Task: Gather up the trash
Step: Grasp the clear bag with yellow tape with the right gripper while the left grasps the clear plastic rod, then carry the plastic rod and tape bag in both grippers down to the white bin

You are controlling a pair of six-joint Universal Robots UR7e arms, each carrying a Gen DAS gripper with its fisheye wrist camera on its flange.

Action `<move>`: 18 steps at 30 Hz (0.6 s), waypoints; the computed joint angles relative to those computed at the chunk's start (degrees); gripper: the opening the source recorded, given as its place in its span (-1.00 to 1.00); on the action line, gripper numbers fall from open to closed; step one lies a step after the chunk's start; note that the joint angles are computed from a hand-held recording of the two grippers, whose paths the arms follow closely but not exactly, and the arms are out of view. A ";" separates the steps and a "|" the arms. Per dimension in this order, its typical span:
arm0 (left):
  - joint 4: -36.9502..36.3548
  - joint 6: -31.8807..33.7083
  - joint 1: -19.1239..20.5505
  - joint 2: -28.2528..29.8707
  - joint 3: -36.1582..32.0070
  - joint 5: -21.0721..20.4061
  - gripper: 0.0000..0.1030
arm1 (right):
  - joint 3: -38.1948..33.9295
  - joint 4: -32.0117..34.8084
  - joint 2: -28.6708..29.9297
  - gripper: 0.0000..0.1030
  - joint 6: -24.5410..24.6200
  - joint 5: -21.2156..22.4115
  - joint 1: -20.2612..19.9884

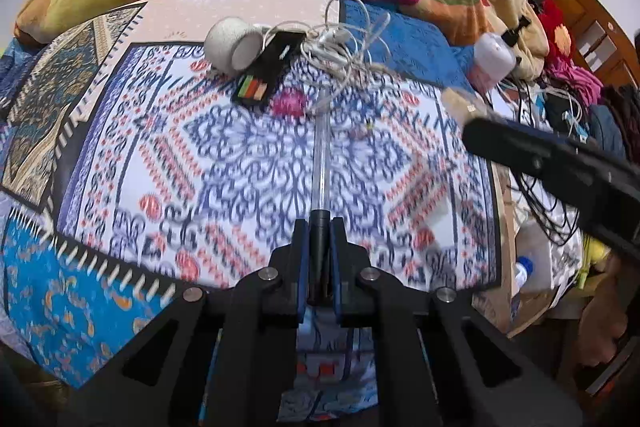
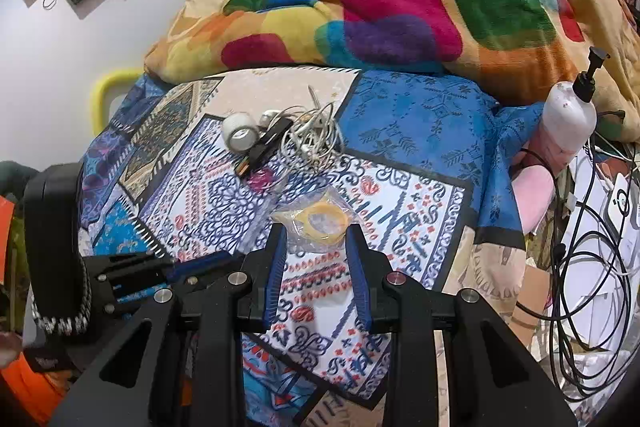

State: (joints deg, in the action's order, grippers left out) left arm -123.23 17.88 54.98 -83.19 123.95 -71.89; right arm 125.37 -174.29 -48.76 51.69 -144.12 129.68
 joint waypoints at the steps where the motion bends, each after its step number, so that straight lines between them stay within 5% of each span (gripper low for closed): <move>1: 0.90 -0.14 -0.06 -0.92 0.37 0.10 -0.83 | -0.17 0.70 0.06 -0.46 0.27 0.11 0.22; 10: 5.14 -1.98 -0.39 -7.50 2.85 2.19 -0.83 | -1.81 6.29 0.76 -0.46 4.01 0.97 2.68; 18: 7.22 -3.96 -0.53 -7.26 2.80 2.56 -0.78 | -2.92 11.82 0.31 -0.46 7.67 0.17 5.07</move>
